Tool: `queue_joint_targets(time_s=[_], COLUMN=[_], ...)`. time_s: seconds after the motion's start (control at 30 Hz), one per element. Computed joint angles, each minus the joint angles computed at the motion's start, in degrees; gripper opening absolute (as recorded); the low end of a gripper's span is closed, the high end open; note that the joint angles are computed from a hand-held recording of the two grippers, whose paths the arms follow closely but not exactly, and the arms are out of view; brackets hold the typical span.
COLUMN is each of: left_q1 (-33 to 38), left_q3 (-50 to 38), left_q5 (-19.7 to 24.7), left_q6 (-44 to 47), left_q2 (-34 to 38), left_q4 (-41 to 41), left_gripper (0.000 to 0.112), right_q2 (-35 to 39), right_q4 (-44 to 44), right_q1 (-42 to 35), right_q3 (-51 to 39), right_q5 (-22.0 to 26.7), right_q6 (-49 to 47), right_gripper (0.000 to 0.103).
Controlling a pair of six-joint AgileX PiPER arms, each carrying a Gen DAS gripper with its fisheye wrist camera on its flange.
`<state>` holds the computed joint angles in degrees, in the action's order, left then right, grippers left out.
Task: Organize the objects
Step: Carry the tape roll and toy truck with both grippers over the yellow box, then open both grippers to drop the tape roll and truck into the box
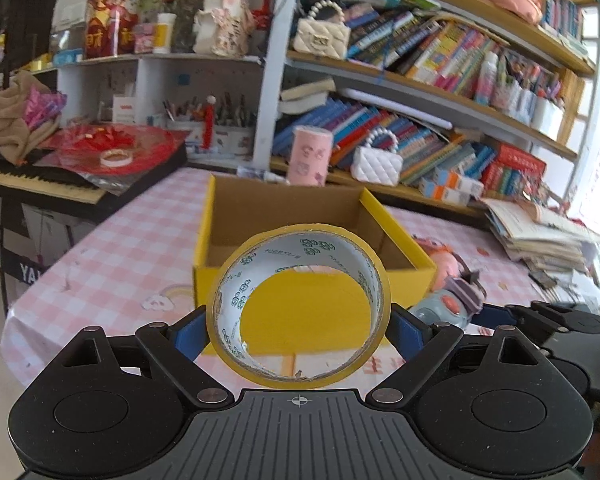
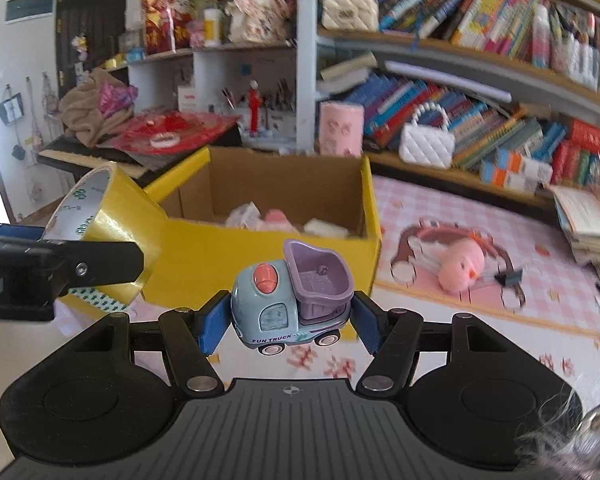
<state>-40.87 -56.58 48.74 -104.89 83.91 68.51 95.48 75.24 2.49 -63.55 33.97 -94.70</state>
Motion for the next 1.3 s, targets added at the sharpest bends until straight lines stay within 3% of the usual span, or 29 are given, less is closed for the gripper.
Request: queue_joint_targets(time_s=[0.37,0.63,0.77,1.07,1.3], left_q1=[10.0,16.9,18.6,20.2,21.4], left_q3=[-5.7,-16.3,-20.1,-24.5,-26.0], left_q5=[-4.7,-9.3,-10.9,-11.9,-12.4], left_q6=[2.3,12.5,17.2,24.0,26.8], left_q2=[3.5,13.2,17.2,22.0,23.1], left_q4=[3.1,-1.5,-6.3,-13.8,-17.4], left_gripper=[0.092,0.092,0.092,0.092,0.092], right_q2=[7.4,20.0,25.7,34.8,36.7], right_q4=[2.4,-16.1,-25.9,-38.3,-40.1], right_q1=[4.2,8.5,9.6,10.4,10.6], right_q3=[-13.3,-31.3,-39.7,-54.3,-57.9], right_q5=[-2.7,-5.2,-2.5,4.3,6.8], right_q6=[1.1,16.2,22.9,33.0,34.0], right_gripper=[0.062,0.062,0.062,0.062,0.063])
